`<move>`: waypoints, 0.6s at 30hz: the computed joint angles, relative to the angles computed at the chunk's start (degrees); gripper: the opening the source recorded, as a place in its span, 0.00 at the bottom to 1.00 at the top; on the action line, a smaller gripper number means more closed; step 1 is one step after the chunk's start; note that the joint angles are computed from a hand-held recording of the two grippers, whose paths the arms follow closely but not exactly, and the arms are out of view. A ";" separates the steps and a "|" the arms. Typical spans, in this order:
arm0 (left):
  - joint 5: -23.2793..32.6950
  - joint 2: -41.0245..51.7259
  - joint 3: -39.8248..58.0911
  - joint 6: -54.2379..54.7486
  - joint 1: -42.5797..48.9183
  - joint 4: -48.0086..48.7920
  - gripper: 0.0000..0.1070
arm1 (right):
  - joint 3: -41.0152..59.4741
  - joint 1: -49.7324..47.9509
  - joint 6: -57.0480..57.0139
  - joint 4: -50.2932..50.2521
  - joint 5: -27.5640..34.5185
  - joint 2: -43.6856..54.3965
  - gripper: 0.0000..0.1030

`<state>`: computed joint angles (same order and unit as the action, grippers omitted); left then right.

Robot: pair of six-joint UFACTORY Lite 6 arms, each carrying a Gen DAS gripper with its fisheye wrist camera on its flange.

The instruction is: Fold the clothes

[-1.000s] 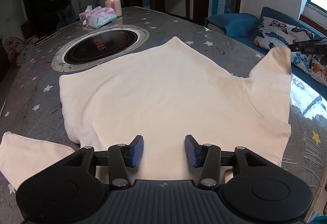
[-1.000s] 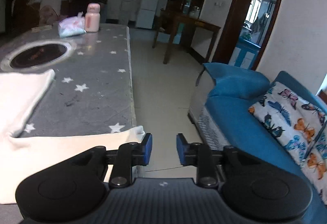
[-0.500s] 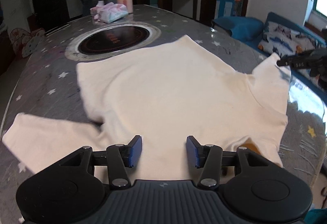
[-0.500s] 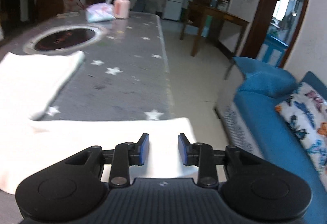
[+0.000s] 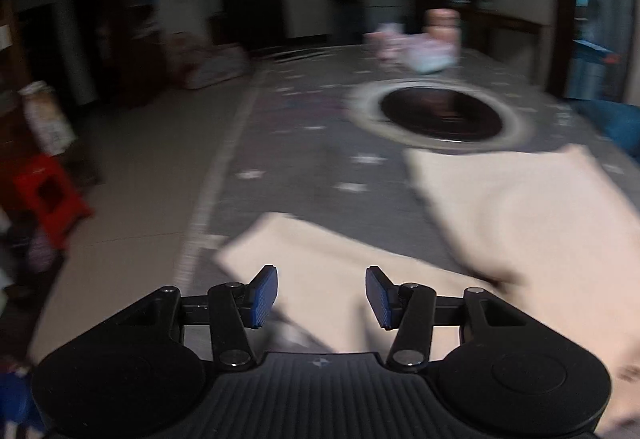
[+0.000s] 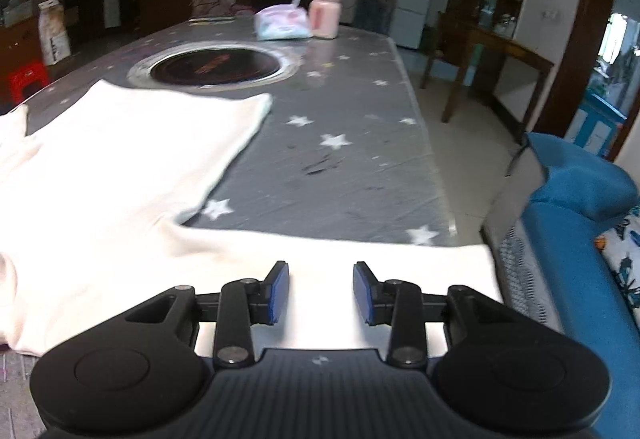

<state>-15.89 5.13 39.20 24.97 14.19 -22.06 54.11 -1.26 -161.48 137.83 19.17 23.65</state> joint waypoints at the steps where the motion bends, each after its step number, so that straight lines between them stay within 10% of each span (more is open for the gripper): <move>1: -0.45 2.55 2.19 1.94 1.03 -2.06 0.49 | -0.28 0.37 -1.04 1.19 0.15 0.05 0.34; 10: 0.84 20.96 19.10 3.54 6.51 -4.70 0.48 | -0.22 0.18 0.48 0.00 -0.93 -0.33 0.41; 14: -0.22 19.29 16.23 -4.95 6.86 5.15 0.11 | -0.05 0.89 -1.35 2.23 -1.81 -0.38 0.41; 18: -4.62 15.45 9.88 0.74 6.62 0.41 0.06 | -0.33 1.33 -3.27 3.96 -2.33 -0.76 0.41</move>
<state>-20.51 20.58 49.08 25.70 20.82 -21.64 53.78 0.06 -164.75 141.78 16.83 22.89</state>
